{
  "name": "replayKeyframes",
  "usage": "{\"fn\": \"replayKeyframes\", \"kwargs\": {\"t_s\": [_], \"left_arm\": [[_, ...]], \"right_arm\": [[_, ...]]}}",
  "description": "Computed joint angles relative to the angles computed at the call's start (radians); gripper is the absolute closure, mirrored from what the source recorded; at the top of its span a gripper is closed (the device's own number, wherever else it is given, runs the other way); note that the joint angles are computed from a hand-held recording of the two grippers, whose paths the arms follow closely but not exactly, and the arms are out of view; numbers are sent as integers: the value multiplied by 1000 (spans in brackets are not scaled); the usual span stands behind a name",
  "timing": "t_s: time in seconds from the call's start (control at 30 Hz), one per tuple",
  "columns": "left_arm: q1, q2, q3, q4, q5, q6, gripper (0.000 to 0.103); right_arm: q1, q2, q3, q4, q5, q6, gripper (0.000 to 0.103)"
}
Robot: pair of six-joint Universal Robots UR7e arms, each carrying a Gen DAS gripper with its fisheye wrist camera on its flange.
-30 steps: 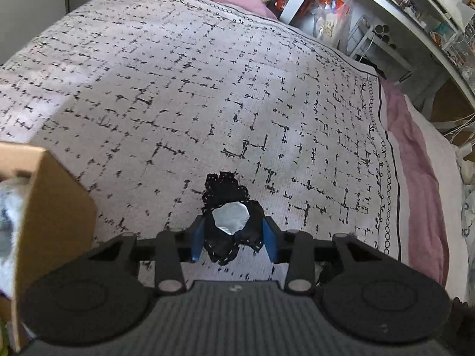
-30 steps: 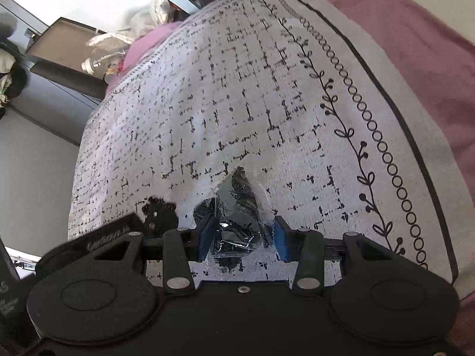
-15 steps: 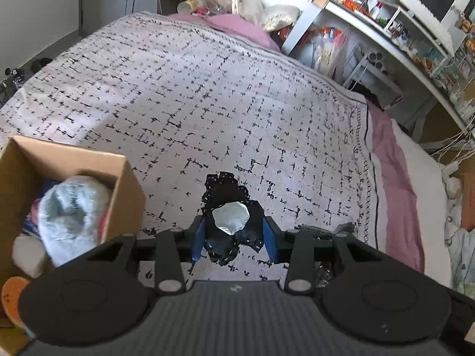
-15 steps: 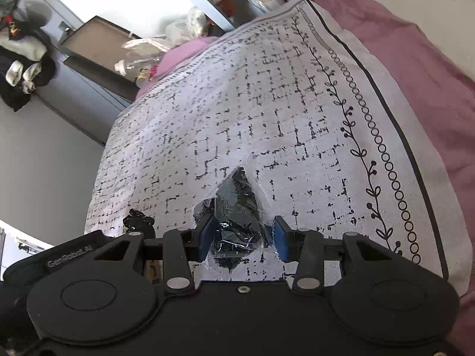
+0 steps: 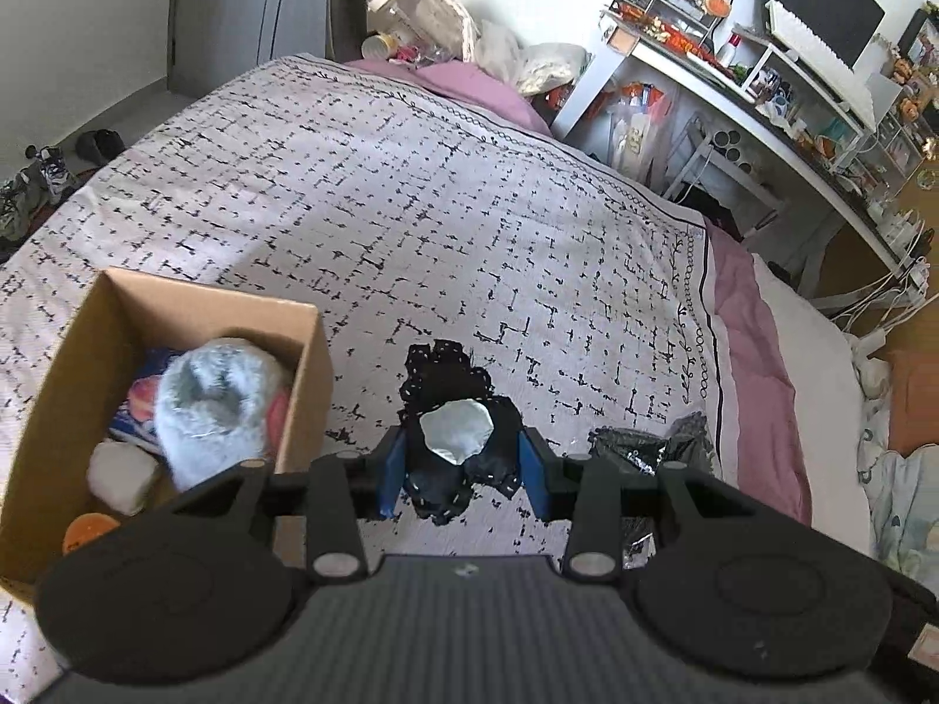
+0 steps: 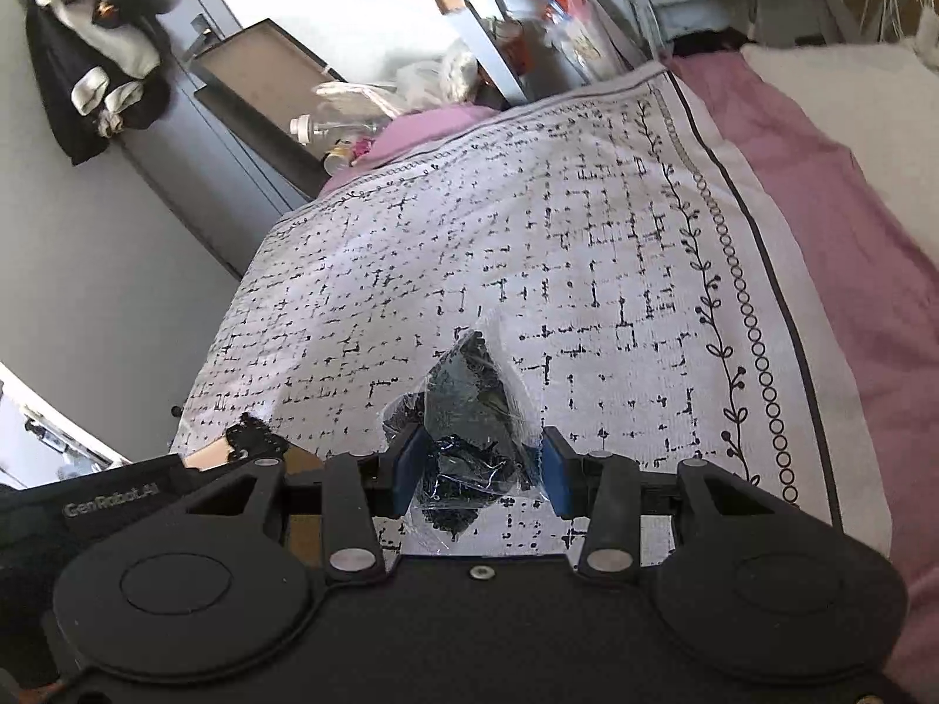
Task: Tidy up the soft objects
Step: 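Carry both items over the cardboard box and open both tools to drop them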
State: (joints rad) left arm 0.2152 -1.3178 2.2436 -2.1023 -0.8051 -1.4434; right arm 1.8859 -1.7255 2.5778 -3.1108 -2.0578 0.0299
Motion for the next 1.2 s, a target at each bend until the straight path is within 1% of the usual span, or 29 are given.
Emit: {"fn": "replayKeyframes", "kwargs": {"t_s": [0.33, 0.5, 0.63, 0.77, 1.03, 1.2], "left_arm": [[-67, -113, 4, 209, 8, -138, 63], [-89, -168, 10, 305, 10, -204, 63], [-99, -215, 23, 357, 5, -239, 63], [-104, -259, 37, 396, -2, -266, 63], [-101, -334, 78, 425, -20, -302, 62], [-80, -379, 98, 421, -39, -294, 57]], "right_arm": [[96, 26, 0, -34, -15, -3, 61], [148, 65, -9, -48, -25, -1, 61], [184, 96, -14, -60, -32, 3, 61], [220, 127, -19, -71, -41, 15, 61], [282, 185, -28, -101, -59, 26, 61], [311, 226, -33, -124, -34, 24, 61]]}}
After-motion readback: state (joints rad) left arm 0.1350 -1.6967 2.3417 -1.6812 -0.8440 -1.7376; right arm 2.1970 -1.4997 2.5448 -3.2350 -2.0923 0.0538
